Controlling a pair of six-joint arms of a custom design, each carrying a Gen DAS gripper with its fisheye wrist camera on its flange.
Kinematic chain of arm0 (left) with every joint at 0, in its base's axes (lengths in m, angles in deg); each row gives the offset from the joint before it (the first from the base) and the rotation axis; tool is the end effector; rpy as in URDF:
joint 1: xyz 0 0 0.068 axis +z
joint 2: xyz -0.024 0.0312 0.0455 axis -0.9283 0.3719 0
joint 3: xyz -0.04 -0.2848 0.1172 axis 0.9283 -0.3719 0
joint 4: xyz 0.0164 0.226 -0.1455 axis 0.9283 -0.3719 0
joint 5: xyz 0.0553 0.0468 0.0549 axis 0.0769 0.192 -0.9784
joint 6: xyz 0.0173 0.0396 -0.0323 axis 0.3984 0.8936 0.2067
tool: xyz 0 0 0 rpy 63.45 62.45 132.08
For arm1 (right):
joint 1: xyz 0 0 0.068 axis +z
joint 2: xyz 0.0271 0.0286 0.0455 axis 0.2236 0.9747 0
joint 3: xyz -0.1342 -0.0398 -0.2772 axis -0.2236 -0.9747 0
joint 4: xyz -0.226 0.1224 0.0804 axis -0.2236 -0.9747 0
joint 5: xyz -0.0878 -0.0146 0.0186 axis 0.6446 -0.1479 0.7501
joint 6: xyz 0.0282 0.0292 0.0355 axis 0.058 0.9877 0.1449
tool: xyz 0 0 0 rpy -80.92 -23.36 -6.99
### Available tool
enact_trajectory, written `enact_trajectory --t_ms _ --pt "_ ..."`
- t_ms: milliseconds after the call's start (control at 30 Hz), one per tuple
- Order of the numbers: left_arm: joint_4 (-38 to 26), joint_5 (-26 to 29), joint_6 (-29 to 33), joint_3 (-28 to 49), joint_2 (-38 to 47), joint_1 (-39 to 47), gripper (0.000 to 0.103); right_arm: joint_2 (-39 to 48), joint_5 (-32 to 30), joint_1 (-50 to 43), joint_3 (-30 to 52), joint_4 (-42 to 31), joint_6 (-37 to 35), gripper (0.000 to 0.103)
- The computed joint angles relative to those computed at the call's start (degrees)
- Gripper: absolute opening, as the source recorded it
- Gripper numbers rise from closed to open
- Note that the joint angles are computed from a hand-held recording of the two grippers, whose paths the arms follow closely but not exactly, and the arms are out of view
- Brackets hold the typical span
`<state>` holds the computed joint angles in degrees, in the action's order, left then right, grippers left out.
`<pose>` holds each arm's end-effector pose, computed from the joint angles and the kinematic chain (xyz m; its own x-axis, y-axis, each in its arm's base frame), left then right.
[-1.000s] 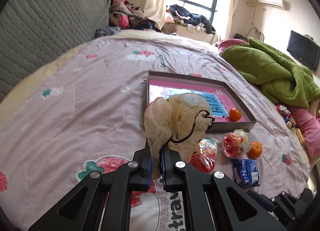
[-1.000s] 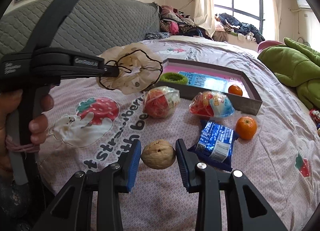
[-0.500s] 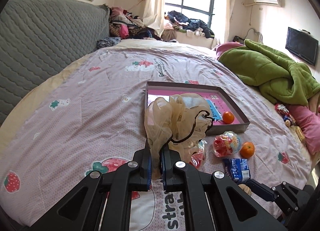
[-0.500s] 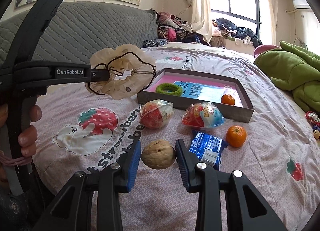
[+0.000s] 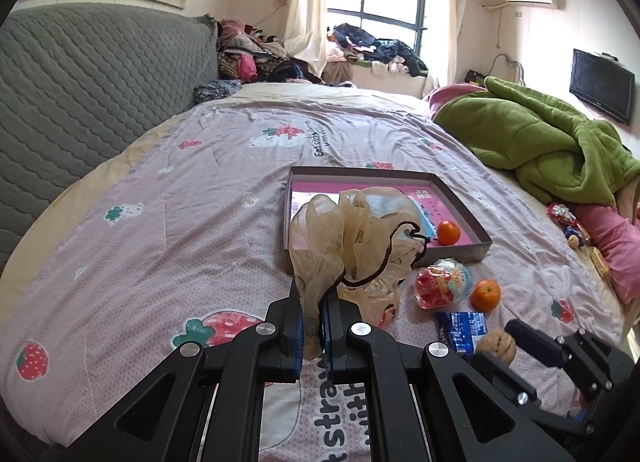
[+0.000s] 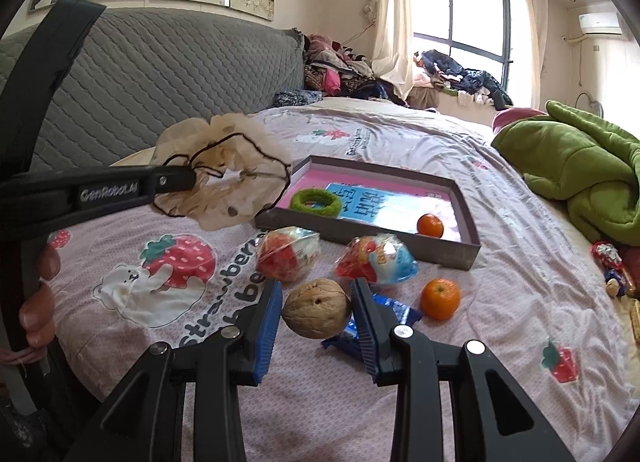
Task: Organize objects
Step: 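Lift the mesh bag with the left tool while the right tool closes around the walnut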
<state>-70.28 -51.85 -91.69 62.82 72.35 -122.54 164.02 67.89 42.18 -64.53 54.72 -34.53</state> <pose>0.1807 -0.2056 0.1460 -0.5399 -0.2696 -0.7974 -0.3579 0.9309 -0.0724 0.2185 0.1292 0.1117 -0.4050 -0.4011 -0.8216 -0.6696 0.7420 -0.0321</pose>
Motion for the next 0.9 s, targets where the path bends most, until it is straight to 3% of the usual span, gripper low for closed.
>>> enact_trajectory --t_ms 600,900 --pt "-9.6 -2.9 -5.2 6.3 1.9 -3.9 0.007 -4.9 -4.4 -5.5 1.6 -4.6 -1.0 0.036" --pt "-10.8 -3.8 -6.0 8.2 3.2 -3.8 0.007 -4.4 -7.3 -7.8 3.4 -4.8 -2.2 0.036"
